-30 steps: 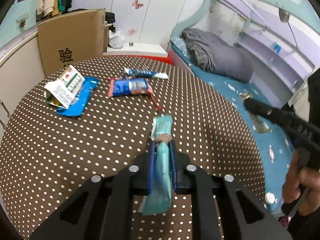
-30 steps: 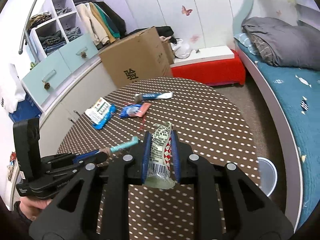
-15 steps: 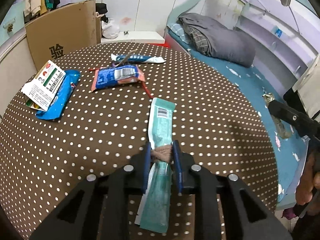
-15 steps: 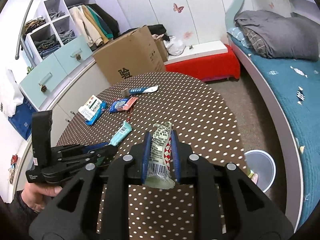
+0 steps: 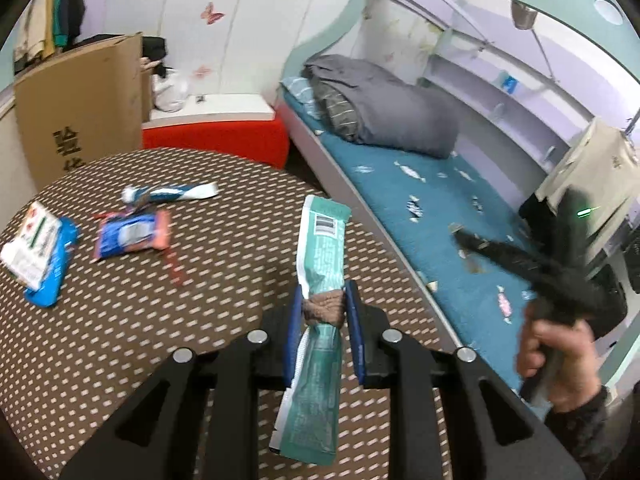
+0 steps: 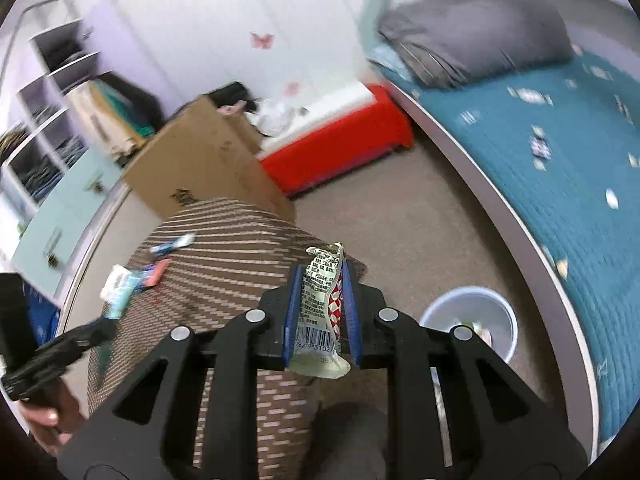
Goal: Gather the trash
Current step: 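Carry the teal packet and silver wrapper over the trash bin with both tools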
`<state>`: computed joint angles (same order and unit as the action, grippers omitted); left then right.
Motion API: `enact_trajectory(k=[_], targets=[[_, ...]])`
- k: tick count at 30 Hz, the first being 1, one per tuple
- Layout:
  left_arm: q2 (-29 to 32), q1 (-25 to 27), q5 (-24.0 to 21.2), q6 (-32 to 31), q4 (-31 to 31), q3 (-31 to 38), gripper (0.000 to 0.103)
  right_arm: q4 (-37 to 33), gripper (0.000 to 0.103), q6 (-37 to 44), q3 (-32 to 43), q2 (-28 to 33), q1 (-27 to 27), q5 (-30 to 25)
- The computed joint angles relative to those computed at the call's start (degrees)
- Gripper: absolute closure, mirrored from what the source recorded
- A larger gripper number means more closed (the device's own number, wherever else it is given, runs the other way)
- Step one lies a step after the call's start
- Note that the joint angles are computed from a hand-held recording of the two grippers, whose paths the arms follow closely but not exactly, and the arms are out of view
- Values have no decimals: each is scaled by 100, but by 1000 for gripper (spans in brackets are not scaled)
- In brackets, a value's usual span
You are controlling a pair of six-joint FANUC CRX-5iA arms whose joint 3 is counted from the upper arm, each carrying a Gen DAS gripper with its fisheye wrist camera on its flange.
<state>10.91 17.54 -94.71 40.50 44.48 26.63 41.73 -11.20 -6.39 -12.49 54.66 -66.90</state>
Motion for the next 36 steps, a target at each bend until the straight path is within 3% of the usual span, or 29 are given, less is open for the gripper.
enact_trajectory(k=[10,11,12,13,16,20,24,30,36], targets=[[4,-771,149,255,-125,78,83,-1487,79,-65,-950,-341,-1140,930],[13,-849,177,289,-160,90,83,-1540,72,-245,-1144,-419,-1225,1101],[29,-951,199,334,-202,107,83,-1490,44,-424,-1280,-475,-1244,1140],[53,-1052,206,373,-237,131,83,-1405,34,-599,-1385,-526,-1228,1104],[89,-1339,250,445,-369,158,83,-1152,32,-1222,-1796,-818,-1112,1166],[161,-1710,220,542,-518,153,83,-692,25,-1770,-2057,-1160,-752,830],[260,-2209,218,643,-785,150,83,-107,19,-2357,-2266,-1587,-232,156],[627,-2955,103,935,-1318,346,83,451,17,-2833,-2372,-2038,452,-855],[1075,-3407,16,1182,-1825,670,81,580,17,-2947,-2387,-2230,792,-1336]])
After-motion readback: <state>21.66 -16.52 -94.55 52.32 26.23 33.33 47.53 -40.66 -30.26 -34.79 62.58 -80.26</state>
